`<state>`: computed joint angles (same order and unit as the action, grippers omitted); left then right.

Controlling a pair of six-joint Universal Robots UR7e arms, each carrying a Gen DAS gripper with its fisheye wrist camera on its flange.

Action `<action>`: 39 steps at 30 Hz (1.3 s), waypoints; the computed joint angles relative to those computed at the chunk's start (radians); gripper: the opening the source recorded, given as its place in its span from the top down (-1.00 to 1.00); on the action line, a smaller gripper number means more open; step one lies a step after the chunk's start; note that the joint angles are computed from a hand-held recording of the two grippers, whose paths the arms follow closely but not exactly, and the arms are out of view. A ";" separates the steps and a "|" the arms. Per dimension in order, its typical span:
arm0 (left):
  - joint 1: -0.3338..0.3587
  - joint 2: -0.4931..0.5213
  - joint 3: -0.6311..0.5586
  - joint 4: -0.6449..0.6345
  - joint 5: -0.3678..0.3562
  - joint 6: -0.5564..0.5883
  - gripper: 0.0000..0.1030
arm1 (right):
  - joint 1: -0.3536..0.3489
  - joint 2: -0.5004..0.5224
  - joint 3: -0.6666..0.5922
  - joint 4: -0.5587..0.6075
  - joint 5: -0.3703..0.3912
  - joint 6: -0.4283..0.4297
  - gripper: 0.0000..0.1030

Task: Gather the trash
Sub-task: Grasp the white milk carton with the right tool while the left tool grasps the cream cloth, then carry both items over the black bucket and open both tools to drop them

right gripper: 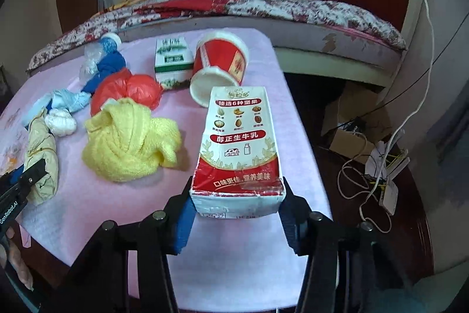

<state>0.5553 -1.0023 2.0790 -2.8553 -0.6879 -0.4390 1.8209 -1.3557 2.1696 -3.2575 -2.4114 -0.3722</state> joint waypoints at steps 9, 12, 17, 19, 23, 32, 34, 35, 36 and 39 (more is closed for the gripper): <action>-0.066 -0.032 0.020 0.021 -0.007 0.012 0.46 | 0.035 -0.109 0.075 -0.019 -0.014 -0.032 -0.04; -0.097 -0.027 0.022 0.019 -0.022 0.028 0.46 | 0.039 -0.166 0.111 -0.003 -0.020 -0.033 -0.04; -0.140 -0.008 0.021 0.006 -0.079 0.048 0.46 | 0.047 -0.256 0.162 -0.001 -0.043 -0.050 -0.04; -0.158 0.008 0.018 -0.003 -0.103 0.064 0.46 | 0.050 -0.303 0.186 0.012 -0.051 -0.054 -0.03; -0.187 0.040 0.010 -0.017 -0.160 0.084 0.46 | 0.034 -0.407 0.228 0.087 -0.045 -0.049 -0.02; -0.253 0.129 -0.025 -0.031 -0.313 0.137 0.46 | -0.027 -0.569 0.297 0.180 -0.058 -0.051 -0.02; -0.261 0.148 -0.036 -0.024 -0.345 0.150 0.46 | -0.055 -0.610 0.311 0.210 -0.053 -0.053 -0.02; -0.265 0.163 -0.046 -0.018 -0.370 0.159 0.46 | -0.074 -0.636 0.318 0.233 -0.044 -0.051 -0.02; -0.268 0.173 -0.053 -0.010 -0.385 0.163 0.46 | -0.091 -0.659 0.324 0.248 -0.036 -0.054 -0.02; -0.276 0.215 -0.079 0.005 -0.439 0.176 0.46 | -0.157 -0.739 0.346 0.295 0.006 -0.071 -0.02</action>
